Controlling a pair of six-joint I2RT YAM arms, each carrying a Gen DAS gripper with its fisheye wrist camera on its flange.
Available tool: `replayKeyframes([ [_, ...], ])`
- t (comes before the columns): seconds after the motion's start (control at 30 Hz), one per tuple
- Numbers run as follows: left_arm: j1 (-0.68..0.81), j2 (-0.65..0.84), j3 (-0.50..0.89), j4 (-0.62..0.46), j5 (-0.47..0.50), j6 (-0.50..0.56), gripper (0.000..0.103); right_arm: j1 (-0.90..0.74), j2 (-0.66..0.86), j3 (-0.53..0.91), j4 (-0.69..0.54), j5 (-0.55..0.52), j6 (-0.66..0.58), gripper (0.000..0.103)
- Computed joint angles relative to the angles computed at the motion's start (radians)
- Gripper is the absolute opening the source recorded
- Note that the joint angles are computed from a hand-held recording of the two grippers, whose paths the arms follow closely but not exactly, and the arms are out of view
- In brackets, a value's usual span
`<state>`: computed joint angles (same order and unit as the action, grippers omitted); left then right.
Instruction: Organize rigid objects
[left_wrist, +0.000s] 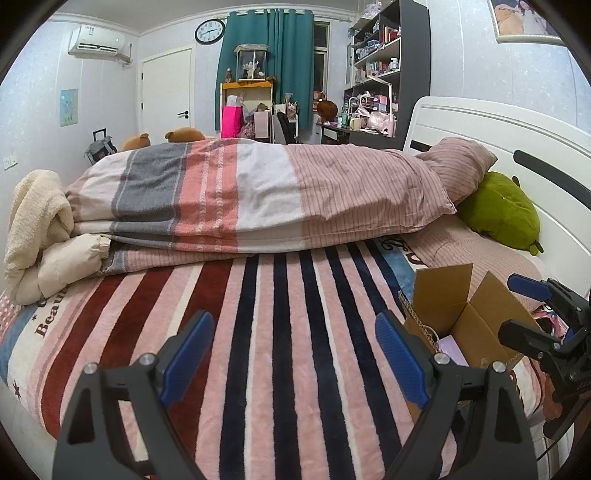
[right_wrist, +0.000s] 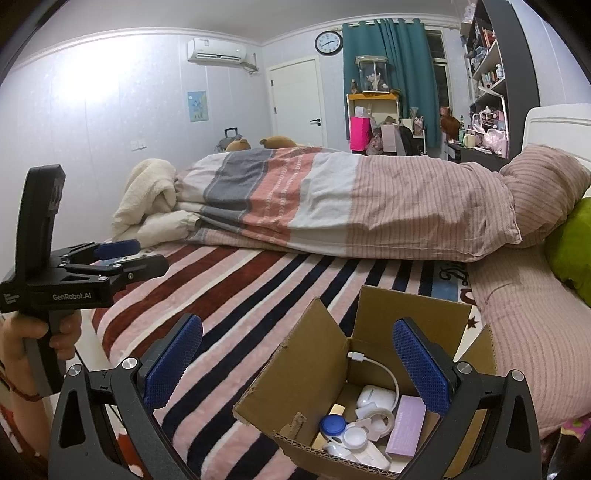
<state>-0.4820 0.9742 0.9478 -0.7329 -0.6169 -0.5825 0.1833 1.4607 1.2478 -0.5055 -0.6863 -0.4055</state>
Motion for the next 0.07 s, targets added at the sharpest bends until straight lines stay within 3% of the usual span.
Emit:
replayKeyframes([
  [0.07,0.009,-0.007,0.005,-0.005,0.004,0.011,0.088,-0.001,-0.009,-0.013,0.004,-0.002,0.005,0.103],
])
